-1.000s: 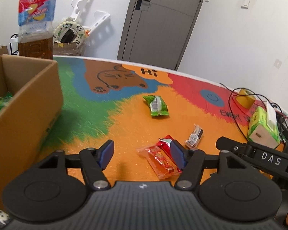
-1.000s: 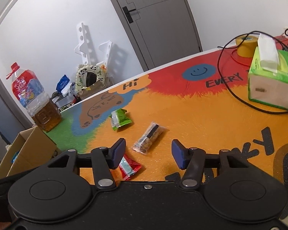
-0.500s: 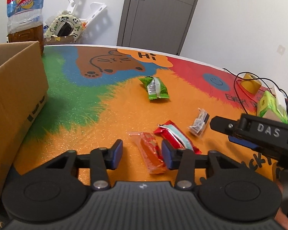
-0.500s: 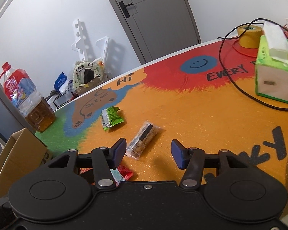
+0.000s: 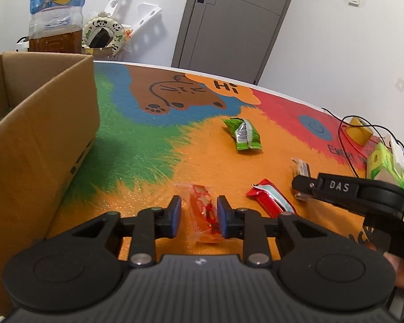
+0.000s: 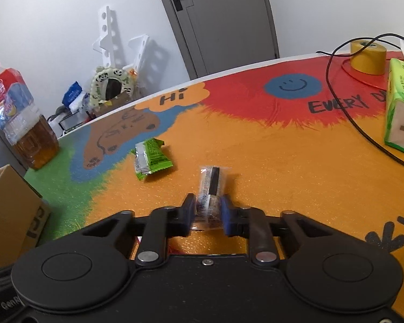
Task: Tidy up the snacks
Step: 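Close the left tool on the orange-red packet while the right tool grasps the clear-wrapped bar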
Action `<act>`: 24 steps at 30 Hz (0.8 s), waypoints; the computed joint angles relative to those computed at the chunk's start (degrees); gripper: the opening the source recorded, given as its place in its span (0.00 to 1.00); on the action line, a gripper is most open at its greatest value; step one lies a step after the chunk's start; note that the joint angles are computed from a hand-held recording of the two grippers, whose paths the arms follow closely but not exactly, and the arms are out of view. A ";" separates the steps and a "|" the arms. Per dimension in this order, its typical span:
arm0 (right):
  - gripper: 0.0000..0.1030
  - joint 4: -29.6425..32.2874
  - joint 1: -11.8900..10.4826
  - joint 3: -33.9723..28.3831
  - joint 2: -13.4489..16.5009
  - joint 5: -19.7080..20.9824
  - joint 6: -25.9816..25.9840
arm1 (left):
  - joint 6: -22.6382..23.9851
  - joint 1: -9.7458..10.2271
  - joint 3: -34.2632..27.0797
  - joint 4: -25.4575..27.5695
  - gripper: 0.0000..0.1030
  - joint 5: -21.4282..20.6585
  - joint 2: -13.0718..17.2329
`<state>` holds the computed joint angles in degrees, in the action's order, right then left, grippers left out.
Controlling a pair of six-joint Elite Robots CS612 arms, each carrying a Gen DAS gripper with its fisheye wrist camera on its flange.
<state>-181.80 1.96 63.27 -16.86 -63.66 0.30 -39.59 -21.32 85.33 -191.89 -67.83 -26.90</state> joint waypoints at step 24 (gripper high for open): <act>0.18 -9.91 -0.78 8.34 -3.98 8.83 -1.32 | 0.47 -0.55 4.67 -6.56 0.05 2.48 -2.38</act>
